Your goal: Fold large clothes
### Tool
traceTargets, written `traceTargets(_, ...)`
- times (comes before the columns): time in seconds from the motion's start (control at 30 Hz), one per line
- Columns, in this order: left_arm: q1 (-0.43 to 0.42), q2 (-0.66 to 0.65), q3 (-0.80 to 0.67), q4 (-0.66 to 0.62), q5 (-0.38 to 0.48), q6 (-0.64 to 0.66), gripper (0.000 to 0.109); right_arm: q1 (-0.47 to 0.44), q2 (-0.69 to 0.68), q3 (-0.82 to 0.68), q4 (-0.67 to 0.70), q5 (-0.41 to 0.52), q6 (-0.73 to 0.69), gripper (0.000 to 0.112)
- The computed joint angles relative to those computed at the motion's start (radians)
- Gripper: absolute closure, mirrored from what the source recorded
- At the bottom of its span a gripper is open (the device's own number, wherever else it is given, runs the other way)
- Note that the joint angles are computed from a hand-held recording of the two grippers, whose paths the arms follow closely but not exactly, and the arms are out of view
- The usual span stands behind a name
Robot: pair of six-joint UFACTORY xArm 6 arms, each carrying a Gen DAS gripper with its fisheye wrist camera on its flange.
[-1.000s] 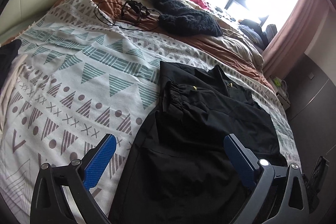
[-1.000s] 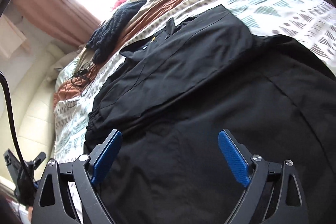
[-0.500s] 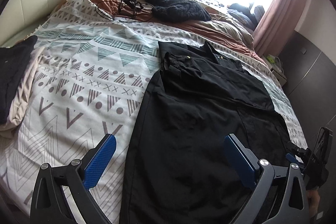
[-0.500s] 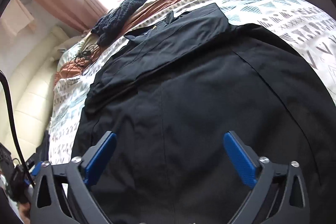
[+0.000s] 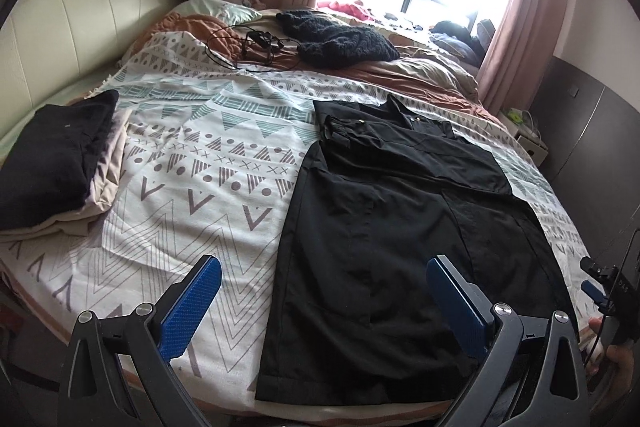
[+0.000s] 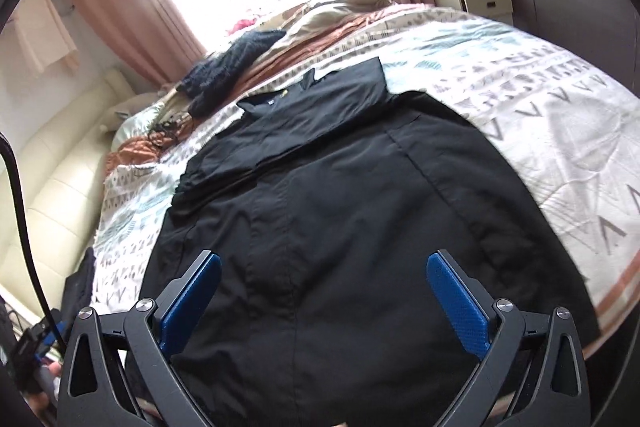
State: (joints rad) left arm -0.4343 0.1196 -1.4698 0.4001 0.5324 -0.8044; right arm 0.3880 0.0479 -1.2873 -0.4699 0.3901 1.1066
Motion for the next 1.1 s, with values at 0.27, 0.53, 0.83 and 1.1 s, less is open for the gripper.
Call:
traceTargets(0.27,-0.009,-0.127,0.151,0.082,-0.063,-0.058,0.008,0.031,-0.157,0.120,-0.239,0.180,0.152,0.009)
traceTargets(0.53,0.034,-0.233,0.290,0.106,-0.118,-0.111,0.009,-0.027,-0.345,0.336,-0.254,0.069,0.149,0.009)
traceTargets(0.83,0.077,-0.265,0.407,0.018,-0.185,-0.080,0.009,-0.058,-0.430,0.444,-0.210,0.135,0.102,0.009)
traceTargets(1.1,0.056,-0.175,0.412,-0.289,-0.167,0.173,0.043,-0.111,-0.401,0.452,-0.074,0.193,-0.034,0.030)
